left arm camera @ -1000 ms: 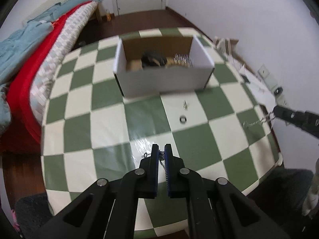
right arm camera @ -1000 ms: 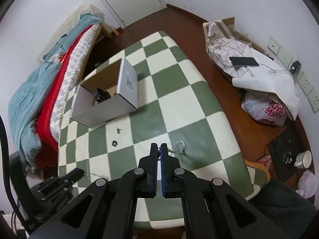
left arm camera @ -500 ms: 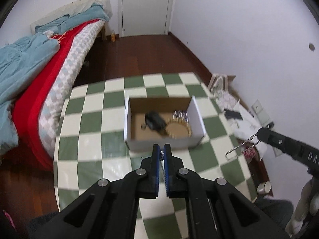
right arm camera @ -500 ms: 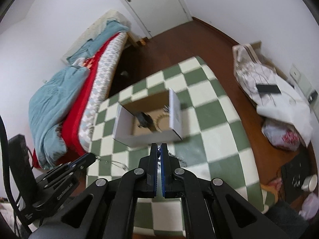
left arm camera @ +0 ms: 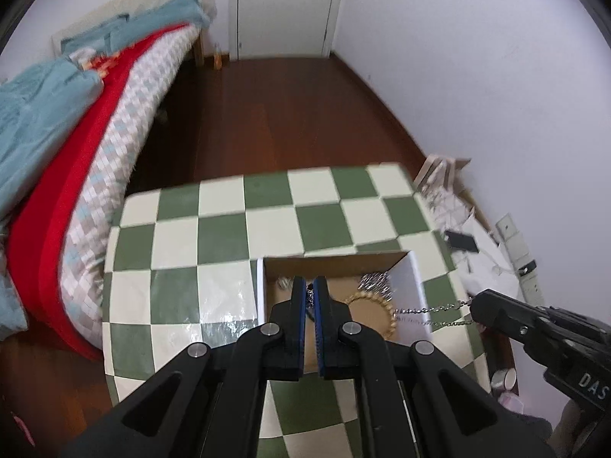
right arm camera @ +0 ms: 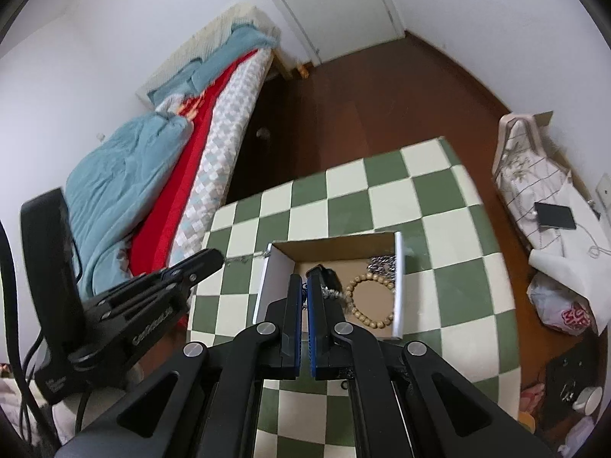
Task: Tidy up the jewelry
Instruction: 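Carry the chain into the white box and open the right tool, then withdraw the right tool from the box and move toward the black ring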
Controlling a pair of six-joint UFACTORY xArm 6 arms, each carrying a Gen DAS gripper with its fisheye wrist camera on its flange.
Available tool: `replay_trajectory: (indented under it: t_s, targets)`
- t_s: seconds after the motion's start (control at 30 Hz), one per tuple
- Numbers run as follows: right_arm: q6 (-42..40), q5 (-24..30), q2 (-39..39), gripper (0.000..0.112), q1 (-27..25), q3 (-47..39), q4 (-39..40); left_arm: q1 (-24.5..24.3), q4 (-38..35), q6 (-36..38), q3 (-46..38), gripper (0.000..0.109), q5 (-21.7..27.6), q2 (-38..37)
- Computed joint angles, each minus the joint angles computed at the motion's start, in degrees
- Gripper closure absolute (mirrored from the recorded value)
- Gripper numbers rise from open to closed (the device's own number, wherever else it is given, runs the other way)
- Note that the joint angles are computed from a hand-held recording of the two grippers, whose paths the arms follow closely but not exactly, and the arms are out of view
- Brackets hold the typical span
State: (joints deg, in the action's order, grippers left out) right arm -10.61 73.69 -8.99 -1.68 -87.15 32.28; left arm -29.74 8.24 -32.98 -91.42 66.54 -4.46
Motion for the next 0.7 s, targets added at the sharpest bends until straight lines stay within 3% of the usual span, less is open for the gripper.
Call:
replay_trajectory:
  t_s: [0.2, 0.33, 0.37, 0.4, 0.43, 0.47, 0.5, 0.53, 0.57, 0.67, 0.7]
  targets:
    - [1.0, 3.8, 7.2, 0.11, 1.5, -4.8, -2.5, 2.6, -4.9, 2.2, 0.1, 0.106, 2.6, 2.6]
    - [2.7, 7.6, 11.9, 0.109, 1.8, -8.5, -5.4, 2.9, -4.5, 0.7, -0.8, 0.102, 4.7, 3.8]
    - [2.9, 8.3, 12.6, 0.109, 1.9, -9.2, -6.2, 2.7, -3.2, -0.4, -1.6, 0.099, 6.0, 4.3]
    - [3.2, 9.1, 13.5, 0.107, 2.2, -9.8, -7.7, 2.6, -1.6, -1.0, -2.5, 0.089, 7.3, 4.9]
    - [3.6, 9.0, 13.8, 0.096, 2.7, -9.8, -9.9, 2.3, -0.1, -1.5, -2.6, 0.08, 7.6, 4.8]
    - [3.5, 8.9, 13.7, 0.087, 2.9, -9.7, -11.2, 2.1, 1.4, -2.2, -2.4, 0.054, 7.4, 4.6]
    - [3.6, 8.5, 13.5, 0.062, 3.2, -9.2, -12.5, 1.9, 3.5, -3.3, -2.2, 0.025, 7.5, 4.4]
    - [3.6, 8.3, 13.3, 0.039, 3.5, -8.8, -13.7, 1.7, 5.0, -4.1, -1.8, 0.017, 7.4, 4.0]
    - [3.5, 8.0, 13.0, 0.034, 3.8, -8.2, -14.9, 1.7, 6.1, -4.7, -1.6, 0.016, 7.4, 3.8]
    - [4.1, 6.1, 11.6, 0.032, 5.1, -6.0, -20.0, 1.3, 9.4, -5.6, -1.4, 0.012, 9.6, 3.5]
    - [4.6, 5.7, 11.3, 0.022, 5.6, -5.4, -22.2, 1.1, 10.5, -5.8, -1.3, 0.006, 10.4, 3.4]
